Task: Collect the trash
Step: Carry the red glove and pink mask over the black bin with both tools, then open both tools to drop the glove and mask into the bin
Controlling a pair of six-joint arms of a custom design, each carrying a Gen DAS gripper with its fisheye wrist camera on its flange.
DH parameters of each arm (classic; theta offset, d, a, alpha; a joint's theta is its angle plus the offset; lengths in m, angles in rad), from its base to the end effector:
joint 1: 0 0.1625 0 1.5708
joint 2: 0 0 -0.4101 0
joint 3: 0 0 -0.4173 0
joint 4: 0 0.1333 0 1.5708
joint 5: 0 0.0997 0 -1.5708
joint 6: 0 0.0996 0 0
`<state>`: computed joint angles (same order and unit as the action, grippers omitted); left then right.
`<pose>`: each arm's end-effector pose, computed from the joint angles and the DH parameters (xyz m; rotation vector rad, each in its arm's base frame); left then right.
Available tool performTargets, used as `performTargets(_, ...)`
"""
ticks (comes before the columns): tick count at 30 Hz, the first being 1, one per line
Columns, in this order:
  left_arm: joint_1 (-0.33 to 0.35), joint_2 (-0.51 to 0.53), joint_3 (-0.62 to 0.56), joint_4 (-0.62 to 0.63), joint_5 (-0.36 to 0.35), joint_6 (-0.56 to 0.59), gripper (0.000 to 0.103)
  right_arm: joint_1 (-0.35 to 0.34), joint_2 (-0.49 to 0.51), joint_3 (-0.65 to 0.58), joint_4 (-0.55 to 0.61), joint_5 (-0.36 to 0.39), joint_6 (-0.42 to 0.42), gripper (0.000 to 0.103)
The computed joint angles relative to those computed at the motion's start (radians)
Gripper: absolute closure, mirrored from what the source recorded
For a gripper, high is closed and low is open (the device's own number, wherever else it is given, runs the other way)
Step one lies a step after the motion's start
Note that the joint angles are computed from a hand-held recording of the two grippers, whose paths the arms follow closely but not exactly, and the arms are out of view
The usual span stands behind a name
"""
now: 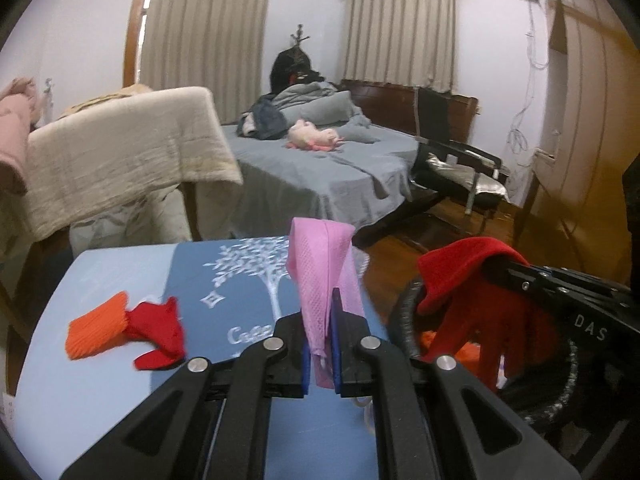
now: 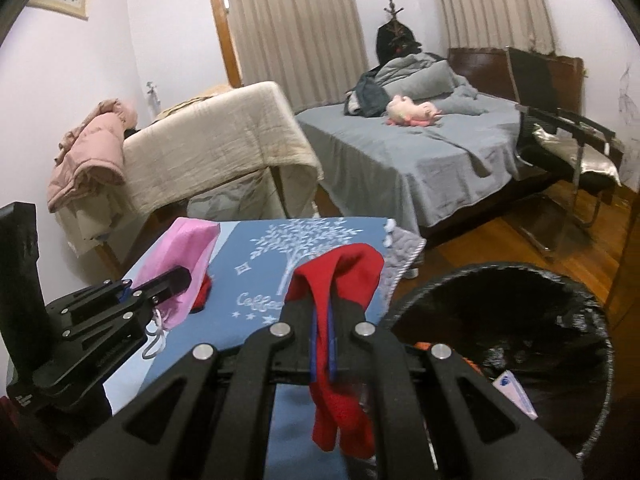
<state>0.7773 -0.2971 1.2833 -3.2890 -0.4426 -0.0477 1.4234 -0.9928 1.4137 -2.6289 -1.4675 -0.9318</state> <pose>-0.3602 -0.6677 -0.0305 0.2855 2.1021 -1.2539 0.0327 -0.7570 0.3152 1.1038 -2.5448 0.8585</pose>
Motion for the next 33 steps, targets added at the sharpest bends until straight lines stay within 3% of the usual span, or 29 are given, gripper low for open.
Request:
performTargets(23,-0.016,0.225,-0.369,0.16,-0.182,0.131,0.095,-0.107,-0.02,-0.092,-0.071,-0.018,0.041,0.1)
performTargets(33,0.006,0.341,-0.572,0.308,-0.273,0.135,0.095,-0.14,0.015,-0.158,-0.083,-0.056,0.065,0.1)
